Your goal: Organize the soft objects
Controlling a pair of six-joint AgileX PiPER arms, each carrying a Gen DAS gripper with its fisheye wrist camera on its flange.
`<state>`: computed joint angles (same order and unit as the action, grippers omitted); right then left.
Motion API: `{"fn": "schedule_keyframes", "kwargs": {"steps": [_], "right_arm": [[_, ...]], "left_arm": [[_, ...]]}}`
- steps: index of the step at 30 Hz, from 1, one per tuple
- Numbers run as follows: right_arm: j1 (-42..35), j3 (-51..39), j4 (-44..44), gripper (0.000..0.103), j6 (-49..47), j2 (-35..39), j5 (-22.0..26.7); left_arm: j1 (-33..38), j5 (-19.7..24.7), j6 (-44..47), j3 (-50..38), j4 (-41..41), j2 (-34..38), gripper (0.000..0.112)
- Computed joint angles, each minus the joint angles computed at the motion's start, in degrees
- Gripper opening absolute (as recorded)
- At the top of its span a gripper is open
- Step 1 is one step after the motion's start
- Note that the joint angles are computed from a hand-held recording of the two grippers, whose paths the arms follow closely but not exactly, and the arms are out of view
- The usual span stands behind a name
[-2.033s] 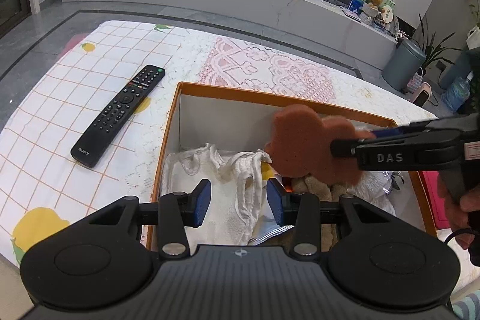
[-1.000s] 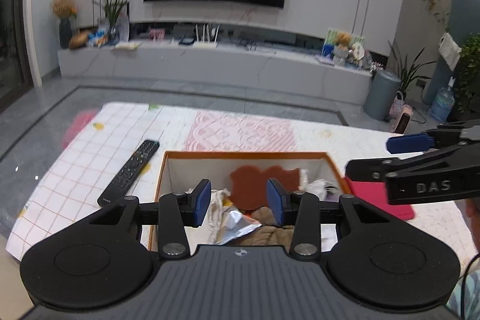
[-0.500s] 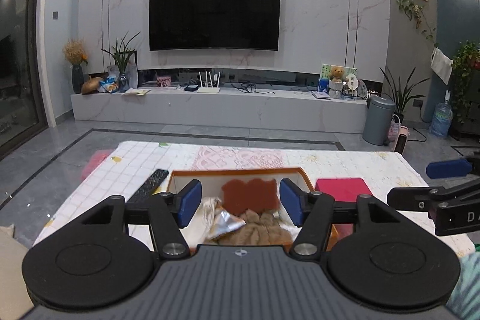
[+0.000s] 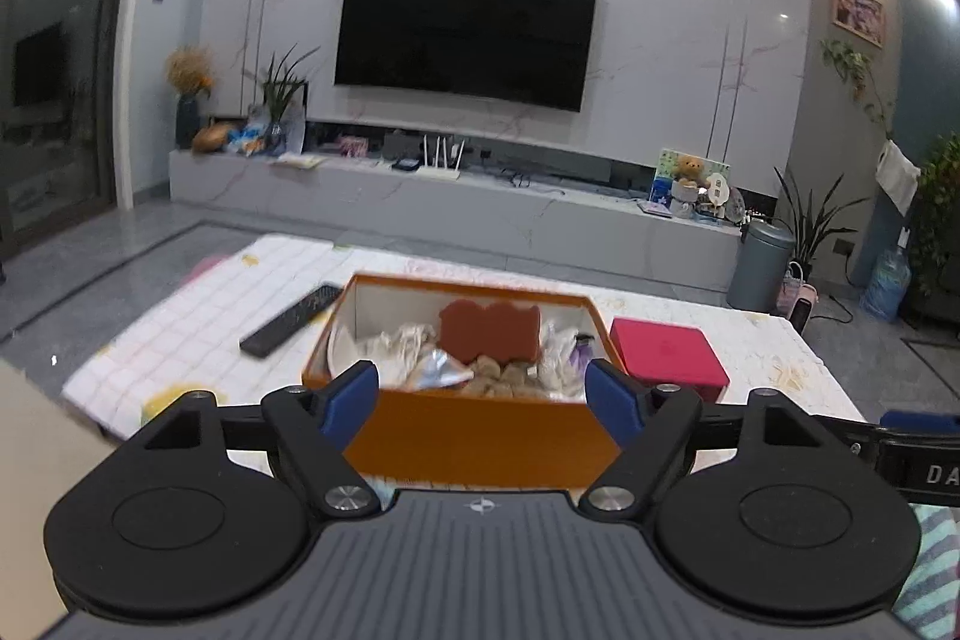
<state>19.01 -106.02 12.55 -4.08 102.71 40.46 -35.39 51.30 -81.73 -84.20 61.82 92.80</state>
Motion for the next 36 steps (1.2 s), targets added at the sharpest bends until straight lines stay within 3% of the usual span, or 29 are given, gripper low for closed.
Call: {"fn": "schedule_keyframes", "kwargs": {"steps": [7, 13, 36], "right_arm": [[2.11, 13.14, -8.28, 0.093, 6.65, -6.33, -7.93], [3.8, 17.52, -13.95, 0.096, 9.76, -8.43, -9.69], [4.37, 18.72, -16.87, 0.096, 13.52, -8.2, -8.99]], "left_arm": [[-2.9, 1.86, -5.22, 5.32, 1.35, -0.38, 0.093], [-4.38, 1.13, -6.23, 8.68, 0.04, -1.15, 0.093], [-6.11, 3.11, -2.86, 7.36, -1.29, -0.36, 0.093]]}}
